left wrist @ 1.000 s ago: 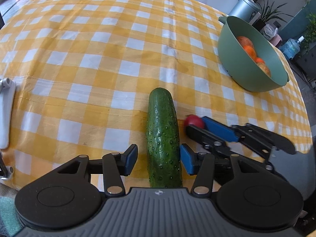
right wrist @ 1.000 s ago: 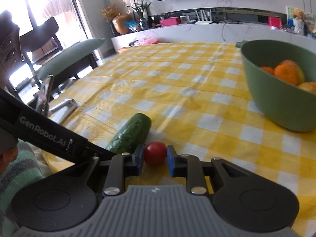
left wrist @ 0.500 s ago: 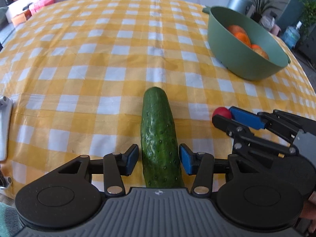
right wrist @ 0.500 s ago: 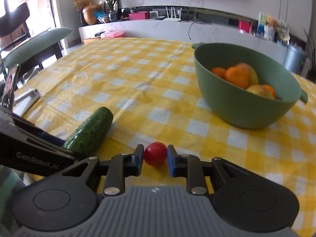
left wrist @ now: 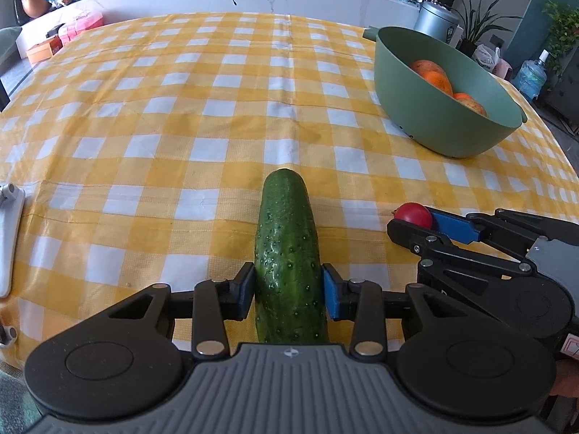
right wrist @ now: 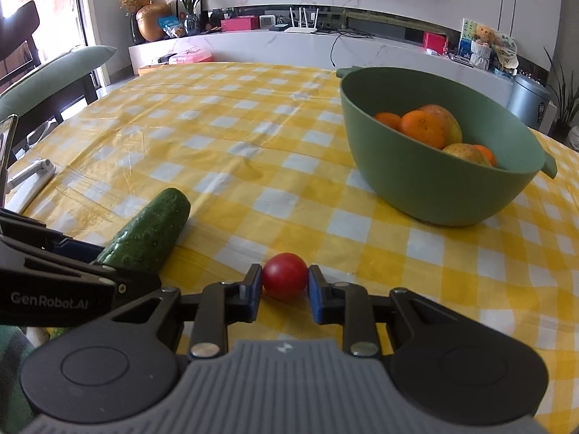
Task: Organize fruits
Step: 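Lift the cucumber with the left tool while the right tool lifts the tomato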
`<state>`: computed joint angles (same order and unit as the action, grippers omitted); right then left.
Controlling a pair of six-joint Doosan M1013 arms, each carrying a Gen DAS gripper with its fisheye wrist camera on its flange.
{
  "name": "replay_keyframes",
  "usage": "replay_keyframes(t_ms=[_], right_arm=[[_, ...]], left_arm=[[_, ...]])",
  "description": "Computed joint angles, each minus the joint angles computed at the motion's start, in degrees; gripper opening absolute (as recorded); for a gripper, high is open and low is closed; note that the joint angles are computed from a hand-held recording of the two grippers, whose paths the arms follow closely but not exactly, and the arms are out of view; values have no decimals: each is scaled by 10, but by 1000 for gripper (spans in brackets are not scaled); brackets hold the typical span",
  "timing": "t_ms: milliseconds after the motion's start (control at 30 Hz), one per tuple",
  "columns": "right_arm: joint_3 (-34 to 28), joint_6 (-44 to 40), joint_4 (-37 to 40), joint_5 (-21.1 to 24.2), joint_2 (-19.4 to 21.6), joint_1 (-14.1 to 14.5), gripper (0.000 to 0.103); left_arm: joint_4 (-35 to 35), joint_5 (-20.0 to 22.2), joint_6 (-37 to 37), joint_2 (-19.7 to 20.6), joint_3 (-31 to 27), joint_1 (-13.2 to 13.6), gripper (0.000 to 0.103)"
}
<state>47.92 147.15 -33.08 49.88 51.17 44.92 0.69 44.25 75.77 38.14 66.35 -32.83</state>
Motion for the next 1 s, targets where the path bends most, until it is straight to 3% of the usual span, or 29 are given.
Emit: replay_keyframes(t_ms=[600, 1000], right_arm=[[59, 97, -85, -59, -40, 6, 22], [118, 190, -216, -69, -90, 1, 22]], left_arm=[[17, -55, 10, -24, 7, -10, 42], [-5, -72, 63, -3, -59, -25, 42]])
